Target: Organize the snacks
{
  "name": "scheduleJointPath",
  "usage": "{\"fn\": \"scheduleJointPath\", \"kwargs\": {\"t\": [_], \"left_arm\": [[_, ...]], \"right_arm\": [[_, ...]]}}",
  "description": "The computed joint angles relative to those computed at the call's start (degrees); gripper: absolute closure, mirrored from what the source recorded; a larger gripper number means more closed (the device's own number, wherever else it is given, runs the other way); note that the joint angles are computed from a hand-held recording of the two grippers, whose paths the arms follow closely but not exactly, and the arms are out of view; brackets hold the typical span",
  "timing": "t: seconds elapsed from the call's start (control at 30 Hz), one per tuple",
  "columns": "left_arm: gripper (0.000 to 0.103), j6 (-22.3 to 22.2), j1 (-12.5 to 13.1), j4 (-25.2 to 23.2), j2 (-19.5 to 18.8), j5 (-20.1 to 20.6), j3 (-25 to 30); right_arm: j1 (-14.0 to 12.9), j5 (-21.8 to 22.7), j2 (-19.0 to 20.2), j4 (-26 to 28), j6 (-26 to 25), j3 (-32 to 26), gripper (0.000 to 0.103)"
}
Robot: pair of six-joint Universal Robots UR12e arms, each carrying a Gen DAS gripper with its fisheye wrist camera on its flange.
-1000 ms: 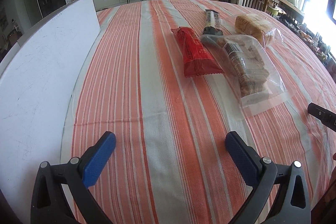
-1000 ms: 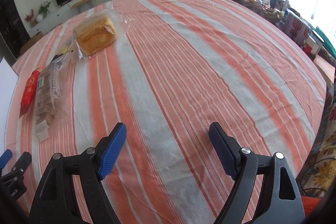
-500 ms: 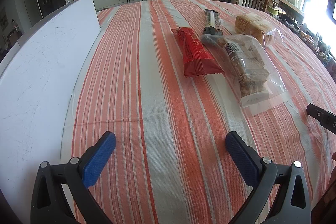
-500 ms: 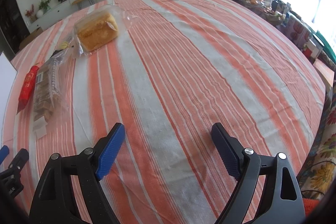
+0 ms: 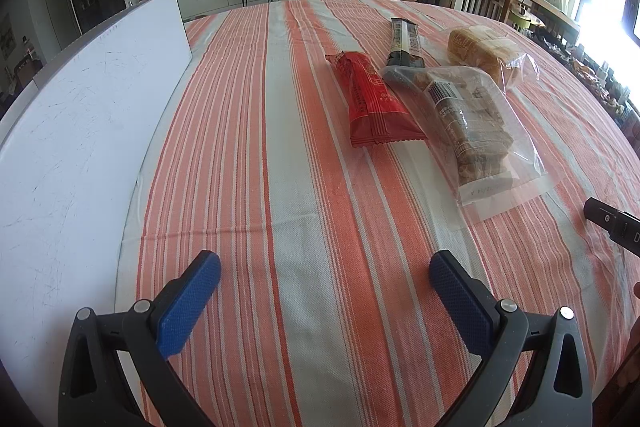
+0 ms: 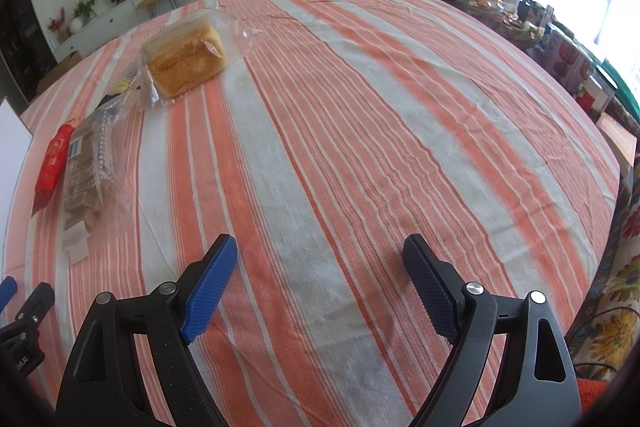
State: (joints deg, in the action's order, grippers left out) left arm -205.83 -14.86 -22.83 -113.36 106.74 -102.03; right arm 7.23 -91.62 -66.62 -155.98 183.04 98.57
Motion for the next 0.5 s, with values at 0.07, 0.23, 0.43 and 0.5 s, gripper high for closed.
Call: {"fn": "scheduleJointPath", "kwargs": {"t": [0.07, 0.23, 0.43, 0.5], "left_arm": [[0.0, 0.0, 0.01, 0.03, 0.02, -0.08, -0.02], [0.0, 1.42, 0.37, -0.53, 0.48, -1.77, -0.28], [0.002, -4.67, 2.2, 0.13, 2.55, -8.72, -0.86], [0.002, -7.0, 2.44, 1.59, 2.53, -8.41, 0.13]], "right_arm": [[0.01, -0.01, 0.01, 0.01, 0.0, -0.01, 0.015], [0.02, -0.06, 0.01, 0.01, 0.01, -0.02, 0.015], [0.03, -0.03, 0.01, 0.02, 0.03, -0.02, 0.014], [0.05, -0.06, 0.03, 0.03, 0.01, -0.03, 0.014]]}}
